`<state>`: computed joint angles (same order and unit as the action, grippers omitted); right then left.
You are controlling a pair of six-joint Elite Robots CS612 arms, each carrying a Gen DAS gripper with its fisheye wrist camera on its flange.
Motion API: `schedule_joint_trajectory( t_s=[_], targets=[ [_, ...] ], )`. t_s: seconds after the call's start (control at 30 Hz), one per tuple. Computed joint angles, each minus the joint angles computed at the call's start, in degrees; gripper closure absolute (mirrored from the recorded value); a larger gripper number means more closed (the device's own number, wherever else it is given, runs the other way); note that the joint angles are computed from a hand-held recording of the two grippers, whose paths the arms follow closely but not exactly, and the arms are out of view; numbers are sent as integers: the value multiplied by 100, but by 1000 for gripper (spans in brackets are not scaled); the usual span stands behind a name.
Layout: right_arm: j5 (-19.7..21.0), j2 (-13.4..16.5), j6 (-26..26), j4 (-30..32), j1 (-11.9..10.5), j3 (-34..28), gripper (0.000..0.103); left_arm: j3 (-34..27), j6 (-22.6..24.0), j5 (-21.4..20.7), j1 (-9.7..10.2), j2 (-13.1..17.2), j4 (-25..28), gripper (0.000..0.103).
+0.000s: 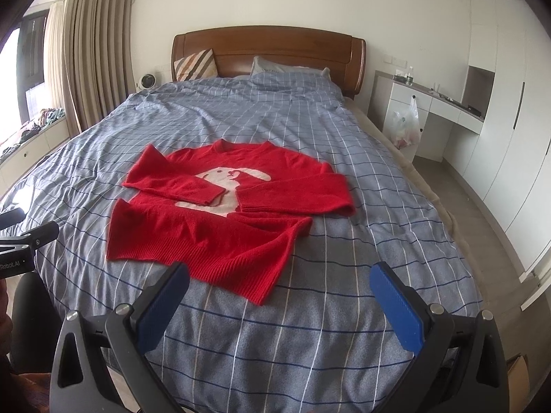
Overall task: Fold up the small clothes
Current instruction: 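Move both grippers toward the hem of the red sweater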
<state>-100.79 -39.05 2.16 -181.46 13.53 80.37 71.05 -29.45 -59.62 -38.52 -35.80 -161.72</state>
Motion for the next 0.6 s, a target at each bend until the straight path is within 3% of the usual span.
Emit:
schedule_joint_trajectory(
  t_s=[0.6],
  targets=[
    [26, 13, -15, 138, 33, -32, 0, -59, -159, 56, 6, 14, 338, 0]
  ],
)
